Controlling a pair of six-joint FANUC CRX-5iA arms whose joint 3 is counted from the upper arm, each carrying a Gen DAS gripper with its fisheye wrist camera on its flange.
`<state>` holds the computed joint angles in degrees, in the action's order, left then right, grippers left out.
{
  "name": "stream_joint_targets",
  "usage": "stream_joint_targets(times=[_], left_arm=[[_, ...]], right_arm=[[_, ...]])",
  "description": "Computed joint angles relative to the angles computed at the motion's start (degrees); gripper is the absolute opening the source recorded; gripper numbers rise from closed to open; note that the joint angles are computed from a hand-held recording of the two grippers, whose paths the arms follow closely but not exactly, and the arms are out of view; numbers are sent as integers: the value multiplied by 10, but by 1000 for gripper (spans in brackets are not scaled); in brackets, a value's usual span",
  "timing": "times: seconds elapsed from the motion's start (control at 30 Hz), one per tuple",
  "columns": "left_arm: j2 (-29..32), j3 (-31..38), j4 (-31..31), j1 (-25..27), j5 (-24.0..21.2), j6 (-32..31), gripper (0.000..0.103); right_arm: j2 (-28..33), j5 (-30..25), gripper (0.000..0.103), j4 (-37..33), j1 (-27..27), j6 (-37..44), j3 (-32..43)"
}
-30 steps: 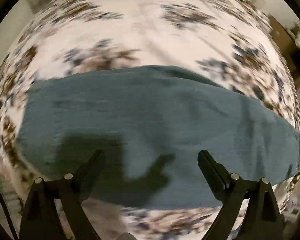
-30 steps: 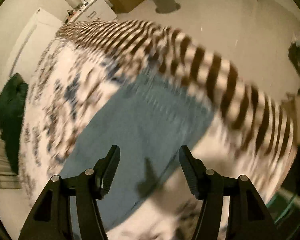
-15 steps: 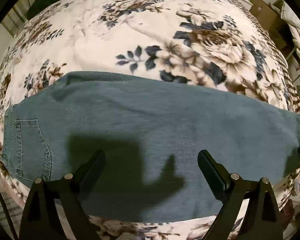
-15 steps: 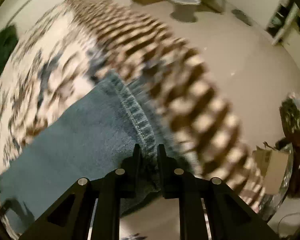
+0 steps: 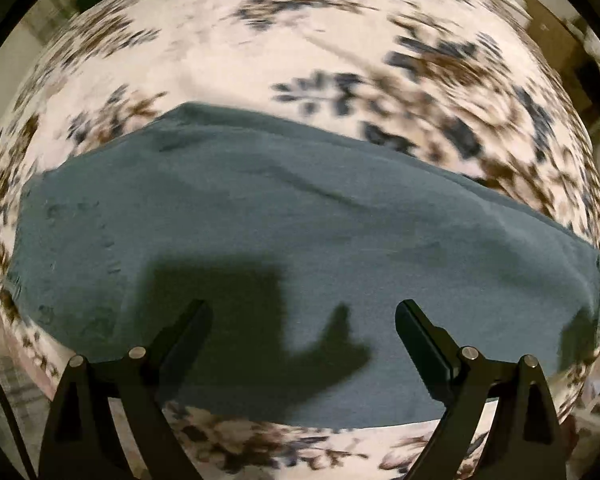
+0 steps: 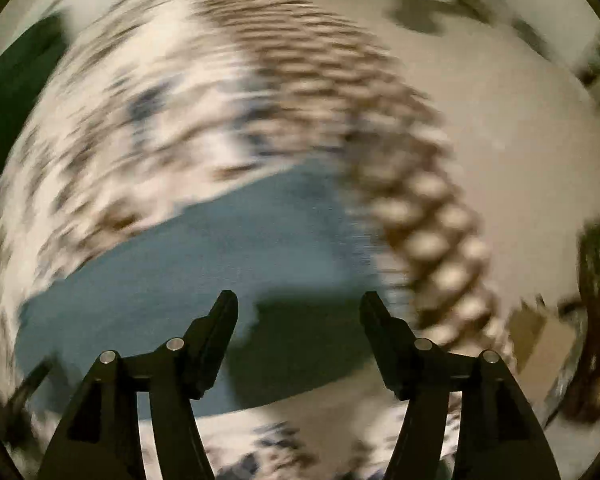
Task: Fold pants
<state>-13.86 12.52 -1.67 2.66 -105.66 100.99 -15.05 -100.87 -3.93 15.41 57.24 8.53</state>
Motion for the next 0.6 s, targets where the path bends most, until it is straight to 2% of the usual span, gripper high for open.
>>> stream_joint_targets(times=[0.07, 0.1, 0.2, 0.27, 0.3, 0.37, 0.47, 0.53, 0.6], left_arm=[[-16, -12, -2, 40, -3, -16, 94], [-27, -22, -3, 72, -4, -31, 94], [-46, -46, -5, 146, -3, -66, 94], [-56, -62, -7, 207, 1, -98, 94], [-57, -67, -7, 231, 3, -110, 94], [-63, -79, 0, 294, 16, -142, 94], [-60, -90, 6, 358, 38, -184, 94], [-51, -95, 18, 393, 44, -204, 94], [-39, -99, 34, 424, 43, -219, 94]], right_arm=[[29, 1, 68, -56, 40, 16, 50], [45, 6, 72, -79, 64, 18, 70], [122, 32, 72, -181, 130, 43, 143], [204, 40, 72, -272, 154, 50, 218], [235, 42, 72, -293, 172, 52, 246], [331, 17, 72, -324, 208, 61, 343], [465, -42, 72, -379, 242, 38, 497], [556, -103, 72, -394, 261, 13, 612], [622, -164, 72, -401, 276, -18, 698]])
